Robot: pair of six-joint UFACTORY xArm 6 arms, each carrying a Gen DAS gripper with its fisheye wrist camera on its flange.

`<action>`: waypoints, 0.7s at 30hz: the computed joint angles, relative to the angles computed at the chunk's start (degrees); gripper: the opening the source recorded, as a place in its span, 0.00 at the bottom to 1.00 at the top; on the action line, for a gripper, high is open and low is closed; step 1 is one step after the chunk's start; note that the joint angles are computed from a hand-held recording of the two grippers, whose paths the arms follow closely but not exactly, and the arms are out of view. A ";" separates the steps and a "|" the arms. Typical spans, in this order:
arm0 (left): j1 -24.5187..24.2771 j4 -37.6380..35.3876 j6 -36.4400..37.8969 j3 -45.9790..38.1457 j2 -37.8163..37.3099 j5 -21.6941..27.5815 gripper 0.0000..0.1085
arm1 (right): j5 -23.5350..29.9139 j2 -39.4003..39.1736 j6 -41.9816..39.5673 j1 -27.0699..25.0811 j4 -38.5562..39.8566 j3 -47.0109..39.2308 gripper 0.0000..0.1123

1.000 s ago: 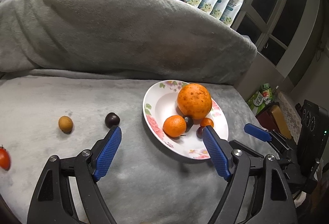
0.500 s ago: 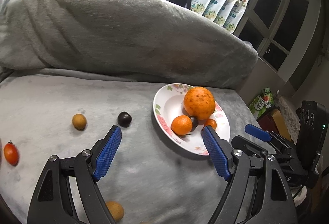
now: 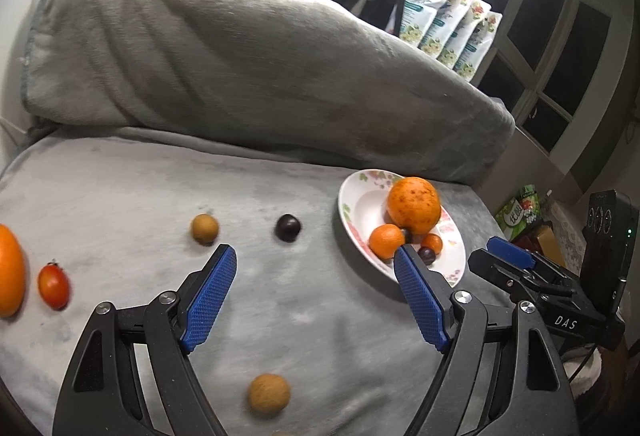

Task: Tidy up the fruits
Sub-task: 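Withdraw both tools from the plate back over the blanket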

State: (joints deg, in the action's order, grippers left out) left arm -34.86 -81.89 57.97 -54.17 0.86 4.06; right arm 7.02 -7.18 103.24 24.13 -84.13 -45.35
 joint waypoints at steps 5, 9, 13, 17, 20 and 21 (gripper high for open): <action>1.20 -3.02 2.75 2.10 -1.94 -1.17 0.75 | 0.83 1.27 -2.92 1.17 2.70 -1.25 0.79; 2.61 -5.02 4.32 4.11 -3.56 -2.06 0.75 | 0.20 2.26 -4.34 1.43 3.68 -2.24 0.79; 4.00 -7.41 6.20 6.28 -5.19 -3.19 0.75 | -0.39 3.52 -6.56 1.99 5.27 -3.57 0.79; 5.35 -9.07 7.25 8.29 -6.58 -3.74 0.75 | -1.47 4.93 -8.37 2.49 6.56 -5.00 0.79; 6.15 -9.58 7.65 9.69 -7.54 -4.36 0.75 | -2.62 6.29 -9.36 2.82 7.02 -6.41 0.79; 6.34 -10.44 8.46 10.07 -7.86 -4.72 0.75 | -2.82 6.79 -9.79 3.01 7.28 -6.96 0.79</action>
State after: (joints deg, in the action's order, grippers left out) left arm -28.53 -92.32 66.43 -44.10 -7.00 -0.67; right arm 4.19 -0.39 93.45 27.15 -76.85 -52.31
